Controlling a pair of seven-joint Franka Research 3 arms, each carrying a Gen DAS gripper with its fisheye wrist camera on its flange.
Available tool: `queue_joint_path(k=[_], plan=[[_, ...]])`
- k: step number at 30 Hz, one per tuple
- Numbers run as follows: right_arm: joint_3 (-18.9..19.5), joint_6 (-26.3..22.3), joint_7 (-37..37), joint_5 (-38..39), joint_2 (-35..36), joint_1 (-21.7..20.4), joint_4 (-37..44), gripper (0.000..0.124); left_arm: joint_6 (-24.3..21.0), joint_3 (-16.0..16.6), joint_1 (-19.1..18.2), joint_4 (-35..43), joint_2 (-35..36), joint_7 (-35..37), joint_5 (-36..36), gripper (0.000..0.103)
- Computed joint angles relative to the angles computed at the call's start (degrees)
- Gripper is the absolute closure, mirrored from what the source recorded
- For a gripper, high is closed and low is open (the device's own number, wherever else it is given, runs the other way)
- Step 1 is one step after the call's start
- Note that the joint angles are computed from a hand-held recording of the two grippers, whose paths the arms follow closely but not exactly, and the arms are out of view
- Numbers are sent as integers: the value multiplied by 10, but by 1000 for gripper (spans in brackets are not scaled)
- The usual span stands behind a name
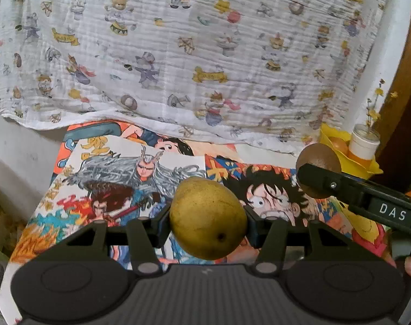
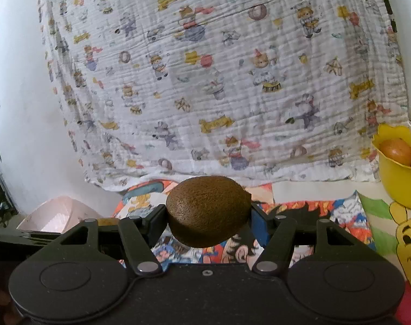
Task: Organize fruits
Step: 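Lift and carry the yellow pear and brown kiwi toward the grey metal tray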
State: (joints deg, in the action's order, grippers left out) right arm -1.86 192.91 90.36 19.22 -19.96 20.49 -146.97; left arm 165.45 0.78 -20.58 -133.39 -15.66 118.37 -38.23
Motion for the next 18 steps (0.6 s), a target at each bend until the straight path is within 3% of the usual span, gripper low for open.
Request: queue_joint_path(k=[10,18], plan=[[-43,-13,-7,-10,-54,50,-63,58,2,22,-29,-66,-56,-6,-16,45],[-43,-5,-28,-18,-102,59,-115,58,34,57,-69,-124,-109,-2,-18,45]])
